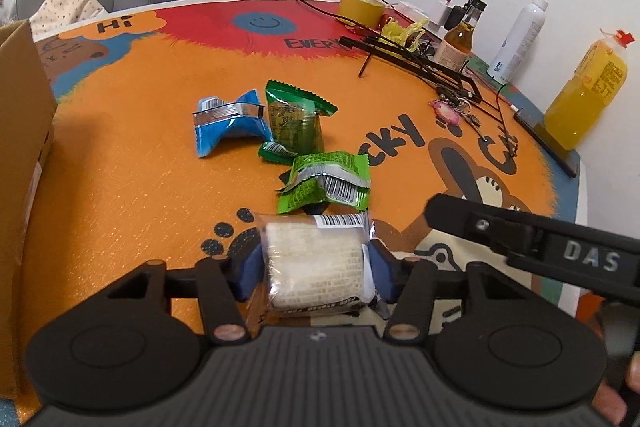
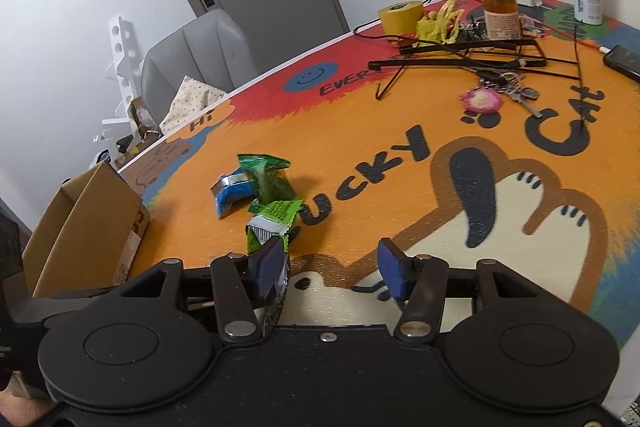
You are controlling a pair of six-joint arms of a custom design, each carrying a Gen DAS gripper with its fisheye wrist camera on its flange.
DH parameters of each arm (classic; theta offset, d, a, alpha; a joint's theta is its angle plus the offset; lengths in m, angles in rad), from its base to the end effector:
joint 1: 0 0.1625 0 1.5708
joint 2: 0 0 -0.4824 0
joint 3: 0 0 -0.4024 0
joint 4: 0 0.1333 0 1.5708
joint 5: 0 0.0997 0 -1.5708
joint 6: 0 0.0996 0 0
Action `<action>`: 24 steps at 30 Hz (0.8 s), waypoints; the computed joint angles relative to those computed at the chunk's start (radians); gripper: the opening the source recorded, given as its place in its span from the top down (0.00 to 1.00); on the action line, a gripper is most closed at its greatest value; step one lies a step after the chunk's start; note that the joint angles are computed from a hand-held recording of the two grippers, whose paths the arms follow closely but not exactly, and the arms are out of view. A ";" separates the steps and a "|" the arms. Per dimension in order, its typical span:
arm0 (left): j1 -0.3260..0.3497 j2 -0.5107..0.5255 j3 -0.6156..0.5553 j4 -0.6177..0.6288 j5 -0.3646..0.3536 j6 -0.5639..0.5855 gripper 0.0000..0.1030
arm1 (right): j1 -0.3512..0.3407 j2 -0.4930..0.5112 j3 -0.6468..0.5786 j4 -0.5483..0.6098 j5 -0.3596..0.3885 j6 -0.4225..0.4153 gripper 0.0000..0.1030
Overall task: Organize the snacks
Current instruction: 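Grasp the clear-wrapped white bar with the left gripper, then grasp the green snack pack with the right gripper while the left holds the white bar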
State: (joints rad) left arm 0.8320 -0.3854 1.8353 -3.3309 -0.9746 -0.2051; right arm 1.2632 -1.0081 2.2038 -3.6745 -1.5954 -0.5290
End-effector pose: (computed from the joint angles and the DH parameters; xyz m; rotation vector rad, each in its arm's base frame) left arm -0.2747 -0.5826 -0.1037 0.5765 2.5921 -0.7399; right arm -0.0402 -0.5587 0.2134 0.2642 -2.5142 1.1147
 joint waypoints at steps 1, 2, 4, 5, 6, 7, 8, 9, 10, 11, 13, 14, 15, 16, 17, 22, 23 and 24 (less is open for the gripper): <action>0.001 -0.005 0.005 -0.001 -0.005 -0.001 0.48 | 0.004 0.004 -0.002 0.001 -0.001 0.001 0.48; 0.002 -0.009 0.011 -0.002 -0.009 -0.002 0.49 | 0.006 0.006 -0.004 0.002 -0.001 0.001 0.48; 0.004 -0.018 0.023 -0.006 -0.017 -0.002 0.49 | 0.013 0.015 -0.011 0.007 -0.004 0.002 0.47; 0.006 -0.022 0.028 -0.008 -0.020 -0.004 0.49 | 0.016 0.018 -0.015 0.011 -0.006 0.004 0.47; 0.008 -0.028 0.034 -0.009 -0.024 -0.006 0.49 | 0.020 0.022 -0.021 0.018 -0.009 0.007 0.47; 0.011 -0.033 0.040 -0.009 -0.031 -0.010 0.49 | 0.024 0.027 -0.027 0.024 -0.012 0.009 0.47; 0.014 -0.039 0.045 -0.008 -0.041 -0.015 0.49 | 0.028 0.033 -0.033 0.031 -0.014 0.011 0.47; 0.016 -0.044 0.051 -0.011 -0.045 -0.017 0.49 | 0.031 0.038 -0.038 0.037 -0.015 0.013 0.47; 0.016 -0.048 0.056 -0.016 -0.040 -0.015 0.49 | 0.034 0.042 -0.043 0.044 -0.015 0.016 0.47; 0.016 -0.053 0.061 -0.020 -0.035 -0.014 0.49 | 0.036 0.047 -0.051 0.055 -0.013 0.022 0.47; 0.020 -0.063 0.071 -0.021 -0.035 -0.012 0.49 | 0.042 0.059 -0.064 0.072 -0.015 0.028 0.46; 0.021 -0.067 0.074 -0.020 -0.033 -0.011 0.49 | 0.046 0.066 -0.070 0.075 -0.022 0.031 0.46; 0.021 -0.070 0.078 -0.023 -0.029 -0.010 0.49 | 0.051 0.074 -0.077 0.079 -0.031 0.033 0.46; 0.022 -0.073 0.082 -0.026 -0.024 -0.010 0.49 | 0.054 0.079 -0.082 0.081 -0.037 0.036 0.45; 0.024 -0.075 0.085 -0.029 -0.018 -0.010 0.49 | 0.057 0.085 -0.088 0.085 -0.040 0.039 0.44; 0.035 -0.082 0.088 -0.048 0.013 -0.015 0.49 | 0.069 0.104 -0.111 0.094 -0.051 0.053 0.40; 0.037 -0.083 0.087 -0.050 0.015 -0.015 0.49 | 0.071 0.107 -0.117 0.098 -0.052 0.058 0.40; 0.039 -0.083 0.085 -0.054 0.016 -0.013 0.49 | 0.072 0.109 -0.122 0.103 -0.053 0.062 0.40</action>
State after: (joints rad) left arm 0.8706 -0.4680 1.9206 -3.3846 -0.9582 -0.2177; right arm 1.3352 -0.8989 2.0820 -3.5718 -1.6484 -0.4669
